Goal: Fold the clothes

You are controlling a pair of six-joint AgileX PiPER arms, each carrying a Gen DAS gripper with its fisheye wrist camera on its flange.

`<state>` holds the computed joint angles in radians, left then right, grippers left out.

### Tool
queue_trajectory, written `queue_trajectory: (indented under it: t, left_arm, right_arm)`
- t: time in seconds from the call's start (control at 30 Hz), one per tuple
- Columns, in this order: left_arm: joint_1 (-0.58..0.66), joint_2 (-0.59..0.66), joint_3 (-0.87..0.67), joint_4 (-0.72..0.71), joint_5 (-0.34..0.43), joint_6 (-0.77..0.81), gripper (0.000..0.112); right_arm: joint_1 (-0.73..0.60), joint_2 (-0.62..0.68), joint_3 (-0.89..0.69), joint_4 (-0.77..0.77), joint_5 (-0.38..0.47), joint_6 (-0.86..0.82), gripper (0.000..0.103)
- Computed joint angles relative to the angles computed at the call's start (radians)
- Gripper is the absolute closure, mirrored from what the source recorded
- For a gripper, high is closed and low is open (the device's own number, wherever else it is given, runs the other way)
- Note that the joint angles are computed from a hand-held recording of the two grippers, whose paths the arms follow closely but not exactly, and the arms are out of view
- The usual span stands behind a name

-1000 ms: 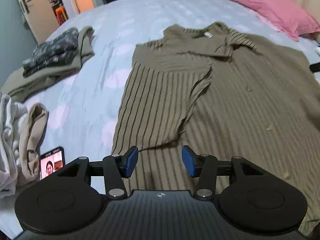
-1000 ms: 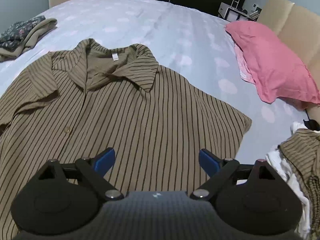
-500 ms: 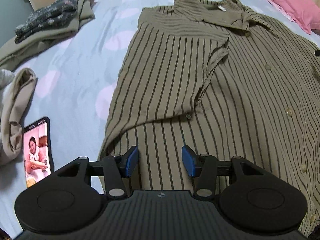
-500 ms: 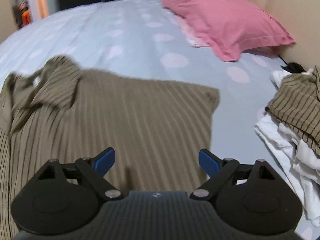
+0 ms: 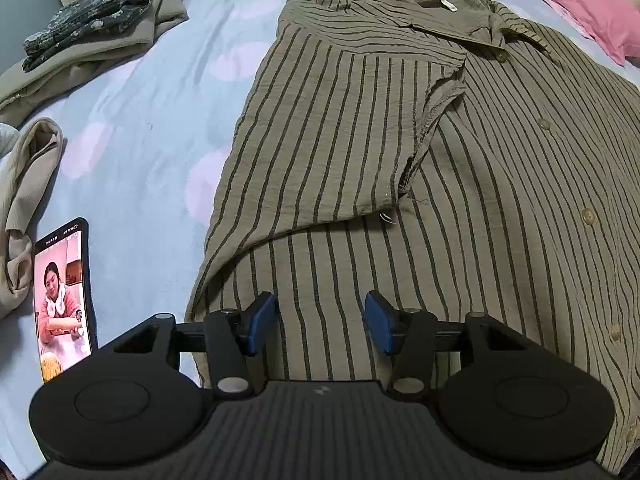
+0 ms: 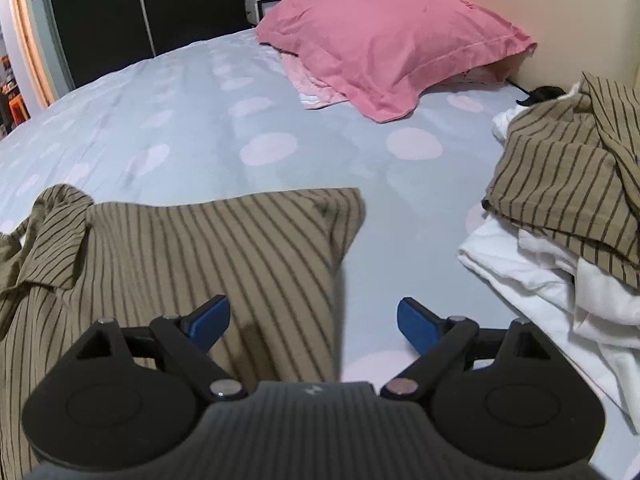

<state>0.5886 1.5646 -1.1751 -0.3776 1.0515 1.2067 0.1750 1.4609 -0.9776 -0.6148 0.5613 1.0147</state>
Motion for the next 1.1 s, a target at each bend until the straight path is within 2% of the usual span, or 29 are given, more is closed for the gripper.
queue_trajectory:
  t: [0.13,0.27,0.3,0.33,0.37,0.43,0.5,0.57,0.7,0.77,0.8,0.87,0.9,1.0,1.03,1.1]
  left_arm:
    - [-0.003,0.002,-0.002,0.003,0.001,-0.008,0.063]
    - [-0.006,0.004,-0.006,0.005,0.002,-0.008,0.063]
    - [-0.005,0.004,-0.006,0.004,0.002,-0.005,0.063]
    - [-0.006,0.007,-0.008,0.004,0.003,-0.005,0.062]
    - [-0.007,0.009,-0.011,0.005,0.004,-0.007,0.062]
    - [-0.008,0.015,-0.021,0.006,0.011,-0.011,0.062]
    - [-0.004,0.019,-0.031,0.005,0.021,-0.013,0.062]
    - [0.004,0.023,-0.039,0.002,0.029,-0.011,0.062]
    - [0.018,0.021,-0.038,0.002,0.033,0.004,0.062]
    - [0.020,0.021,-0.039,0.004,0.036,0.008,0.062]
    - [0.021,0.021,-0.041,0.006,0.038,0.009,0.062]
    - [0.023,0.025,-0.049,0.008,0.045,0.005,0.062]
    - [0.024,0.027,-0.055,0.008,0.051,0.002,0.062]
    - [0.032,0.032,-0.063,0.004,0.058,0.005,0.062]
    - [0.035,0.034,-0.063,0.006,0.056,0.006,0.062]
    - [0.037,0.039,-0.065,0.009,0.053,0.001,0.062]
  right_arm:
    - [-0.048,0.027,0.005,0.034,-0.058,0.021,0.015]
    - [-0.081,0.080,-0.020,0.115,-0.108,-0.056,0.033]
    - [-0.086,0.094,-0.032,0.168,-0.111,-0.113,0.044]
    - [-0.081,0.108,-0.049,0.192,-0.098,-0.146,0.090]
    - [-0.069,0.111,-0.064,0.178,-0.076,-0.140,0.099]
    - [-0.024,0.116,-0.077,0.048,-0.045,-0.024,0.100]
    - [0.038,0.093,-0.068,-0.151,-0.027,0.170,0.100]
    - [0.140,0.081,-0.070,-0.351,0.026,0.272,0.101]
    - [0.453,0.101,-0.047,-0.751,0.203,0.230,0.101]
    - [0.587,0.099,-0.005,-0.877,0.182,0.078,0.099]
    - [0.622,0.107,0.005,-0.879,0.136,-0.004,0.095]
    - [0.651,0.147,-0.002,-0.764,0.035,-0.175,0.052]
    - [0.670,0.158,-0.011,-0.664,-0.001,-0.275,0.052]
    - [0.670,0.079,0.044,-0.408,-0.153,-0.565,0.052]
    - [0.662,0.057,0.055,-0.361,-0.169,-0.617,0.052]
    - [0.622,0.038,0.051,-0.328,-0.169,-0.601,0.051]
